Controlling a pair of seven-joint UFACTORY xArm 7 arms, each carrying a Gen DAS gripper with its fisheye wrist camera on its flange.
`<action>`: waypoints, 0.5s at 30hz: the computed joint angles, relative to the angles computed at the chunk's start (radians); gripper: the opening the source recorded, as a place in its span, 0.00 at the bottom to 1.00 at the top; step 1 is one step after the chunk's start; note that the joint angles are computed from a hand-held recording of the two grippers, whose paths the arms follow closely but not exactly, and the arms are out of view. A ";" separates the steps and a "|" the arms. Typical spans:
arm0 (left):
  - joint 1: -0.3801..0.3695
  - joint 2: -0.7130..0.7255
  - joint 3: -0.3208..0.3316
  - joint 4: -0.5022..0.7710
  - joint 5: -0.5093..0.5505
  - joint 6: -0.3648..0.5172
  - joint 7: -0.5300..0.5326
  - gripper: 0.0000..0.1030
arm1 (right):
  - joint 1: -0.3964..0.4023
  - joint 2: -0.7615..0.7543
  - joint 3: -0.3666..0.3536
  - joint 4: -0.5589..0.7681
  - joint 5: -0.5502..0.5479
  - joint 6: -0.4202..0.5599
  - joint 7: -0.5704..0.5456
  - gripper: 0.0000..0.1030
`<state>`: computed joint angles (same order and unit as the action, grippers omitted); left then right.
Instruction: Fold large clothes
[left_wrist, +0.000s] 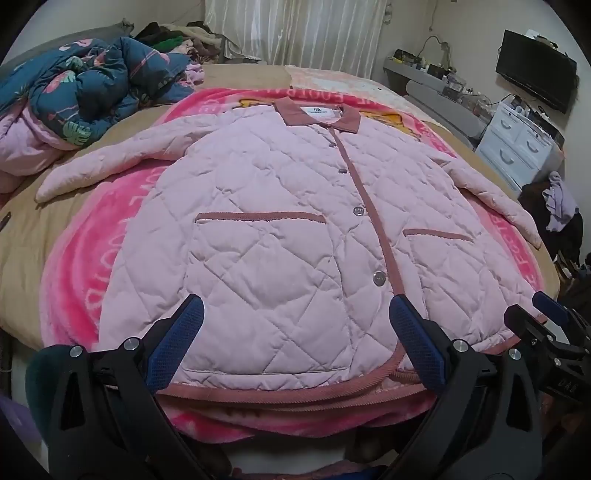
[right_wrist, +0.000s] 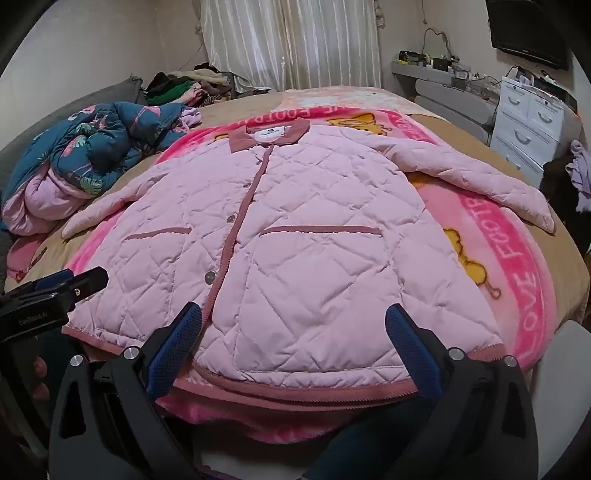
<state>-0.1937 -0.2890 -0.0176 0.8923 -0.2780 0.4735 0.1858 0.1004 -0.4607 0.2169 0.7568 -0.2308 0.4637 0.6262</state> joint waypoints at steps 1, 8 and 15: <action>0.000 -0.001 0.000 -0.001 0.000 -0.002 0.000 0.91 | 0.002 0.000 -0.002 0.000 0.000 -0.002 -0.003 0.96; 0.002 0.000 -0.002 0.001 0.008 0.001 -0.008 0.91 | -0.004 -0.004 0.011 -0.001 -0.013 0.001 0.010 0.96; 0.007 0.002 -0.007 0.025 0.026 0.017 -0.022 0.91 | -0.007 -0.011 0.017 -0.001 -0.026 0.008 0.020 0.96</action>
